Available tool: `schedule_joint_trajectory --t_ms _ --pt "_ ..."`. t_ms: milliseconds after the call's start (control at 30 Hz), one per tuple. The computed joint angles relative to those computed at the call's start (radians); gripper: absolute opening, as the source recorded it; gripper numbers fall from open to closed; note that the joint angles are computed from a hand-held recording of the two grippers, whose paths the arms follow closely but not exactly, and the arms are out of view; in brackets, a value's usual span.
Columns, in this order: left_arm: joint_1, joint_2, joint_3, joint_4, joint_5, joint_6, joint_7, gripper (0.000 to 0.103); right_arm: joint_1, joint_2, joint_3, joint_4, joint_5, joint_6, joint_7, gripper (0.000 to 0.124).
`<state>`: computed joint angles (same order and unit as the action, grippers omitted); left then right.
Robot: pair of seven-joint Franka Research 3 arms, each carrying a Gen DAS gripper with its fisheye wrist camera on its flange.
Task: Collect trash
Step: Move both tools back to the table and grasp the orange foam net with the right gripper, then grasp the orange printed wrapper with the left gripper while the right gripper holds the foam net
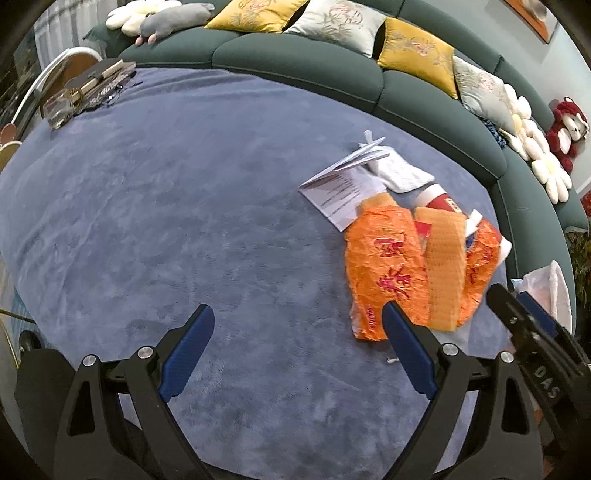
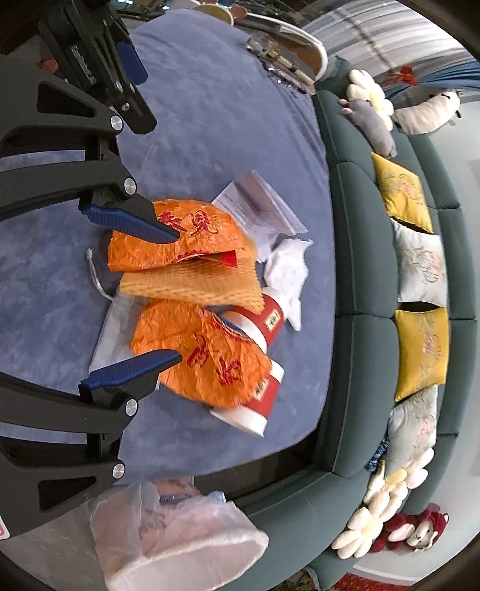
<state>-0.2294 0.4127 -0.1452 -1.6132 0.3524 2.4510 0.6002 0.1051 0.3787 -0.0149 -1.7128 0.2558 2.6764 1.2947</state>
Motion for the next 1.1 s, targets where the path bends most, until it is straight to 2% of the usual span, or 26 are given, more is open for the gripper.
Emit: schedule_joint_trajectory --t_ms 200,267,367,433,633,767,867,1100 --pt "0.015 0.03 -0.004 0.018 -0.03 -0.003 0.026 0.088 0.02 0.081 -0.016 0.078 -0.039 -0.049 0.056 0.056" --pt "0.018 0.04 -0.005 0.028 -0.038 -0.005 0.036 0.088 0.015 0.105 -0.011 0.105 -0.033 -0.077 0.066 0.049" --pt "0.018 0.059 -0.007 0.051 -0.052 -0.01 0.049 0.088 0.01 0.135 -0.007 0.141 -0.032 -0.12 0.07 0.029" --pt "0.016 0.071 -0.009 0.066 -0.058 -0.012 0.058 0.088 0.002 0.142 0.002 0.15 -0.024 -0.137 0.056 0.009" --pt "0.009 0.121 -0.023 0.14 -0.097 -0.022 0.091 0.091 -0.041 0.092 0.035 0.099 0.063 -0.071 -0.024 0.009" --pt "0.003 0.168 -0.04 0.206 -0.132 -0.025 0.125 0.092 -0.052 0.059 0.025 0.081 0.093 -0.015 -0.039 0.009" --pt "-0.015 0.219 -0.045 0.28 -0.152 -0.048 0.144 0.092 -0.065 0.052 0.018 0.089 0.112 -0.011 -0.033 0.009" --pt "-0.081 0.399 -0.023 0.551 -0.153 -0.202 0.175 0.092 -0.096 0.039 0.013 0.092 0.142 -0.019 -0.04 0.009"
